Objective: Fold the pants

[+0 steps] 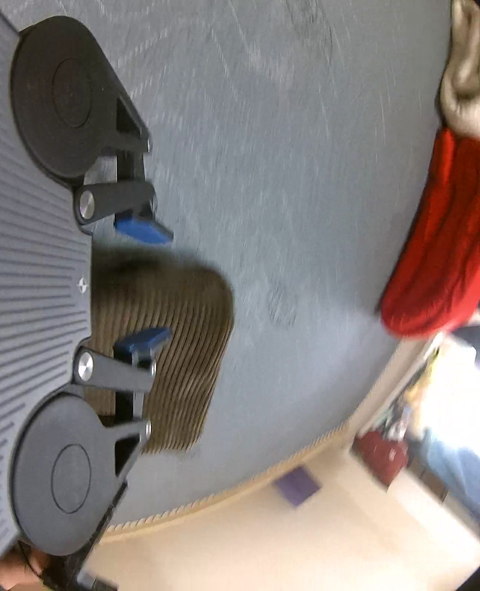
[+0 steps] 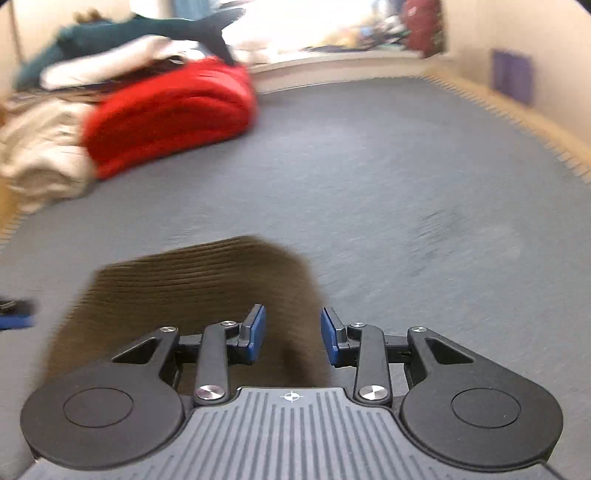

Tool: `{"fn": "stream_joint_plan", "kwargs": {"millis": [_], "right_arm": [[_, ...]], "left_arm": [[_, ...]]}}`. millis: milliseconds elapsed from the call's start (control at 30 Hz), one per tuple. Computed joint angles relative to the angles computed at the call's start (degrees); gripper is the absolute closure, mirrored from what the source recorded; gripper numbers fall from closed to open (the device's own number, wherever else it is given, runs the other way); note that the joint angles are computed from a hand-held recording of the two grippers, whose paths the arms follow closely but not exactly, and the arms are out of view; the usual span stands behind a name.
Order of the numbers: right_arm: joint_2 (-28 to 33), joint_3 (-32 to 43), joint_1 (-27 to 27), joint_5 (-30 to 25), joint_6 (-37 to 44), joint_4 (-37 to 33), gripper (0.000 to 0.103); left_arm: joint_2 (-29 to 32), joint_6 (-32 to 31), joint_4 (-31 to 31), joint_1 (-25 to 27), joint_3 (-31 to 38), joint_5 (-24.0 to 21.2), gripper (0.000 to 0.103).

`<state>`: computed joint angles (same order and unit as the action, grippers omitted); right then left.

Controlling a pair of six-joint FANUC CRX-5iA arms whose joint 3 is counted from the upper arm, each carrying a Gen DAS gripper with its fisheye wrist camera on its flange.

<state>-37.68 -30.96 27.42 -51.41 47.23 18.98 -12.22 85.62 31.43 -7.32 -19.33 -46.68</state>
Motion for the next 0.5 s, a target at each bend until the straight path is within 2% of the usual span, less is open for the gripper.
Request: {"fn": "stream_joint_plan", "kwargs": {"millis": [33, 100, 133, 167, 233, 300, 333, 367, 433, 500], "right_arm": [[-0.2, 1.6, -1.5, -0.4, 5.6, -6.0, 0.067], [0.8, 5.0, -5.6, -2.1, 15.6, -17.0, 0.067], [2.1, 7.3, -8.6, -5.0, 21.9, -23.4, 0.067], [3.2, 8.7, -10.6, -7.4, 26.1, -26.8, 0.067], [4.4, 9.3, -11.0, -12.9, 32.0, -28.7, 0.067], [2.6, 6.5, -6.9, -13.4, 36.2, -25.1, 0.066], [1.6, 5.9, -6.2, -13.6, 40.2, -25.0, 0.066], [1.8, 6.8, -7.5, -14.2, 43.2, -27.3, 0.066], [3.2, 9.5, -13.7, -16.9, 48.5, -33.8, 0.066], [4.5, 11.7, -18.3, -19.5, 52.3, -37.7, 0.066]], "left_arm": [[0.4, -2.1, 0.7, -0.7, 0.3, -0.3, 0.068], [2.1, -5.7, 1.3, -3.5, 1.4, -1.1, 0.073], [2.6, -7.7, 1.7, -4.5, 1.4, -2.0, 0.073], [3.4, -9.4, 1.5, -5.5, 2.1, -3.7, 0.073], [5.8, -10.9, -3.7, -7.9, 4.8, -7.9, 0.073], [7.6, -9.5, -11.7, -10.3, 7.2, -10.3, 0.077], [7.5, -9.1, -13.4, -11.0, 7.3, -10.0, 0.076], [7.2, -9.1, -13.0, -10.8, 7.0, -10.1, 0.076], [7.1, -8.1, -12.5, -10.1, 7.0, -11.5, 0.077], [7.2, -6.7, -14.1, -10.3, 8.1, -13.1, 0.076]]}}
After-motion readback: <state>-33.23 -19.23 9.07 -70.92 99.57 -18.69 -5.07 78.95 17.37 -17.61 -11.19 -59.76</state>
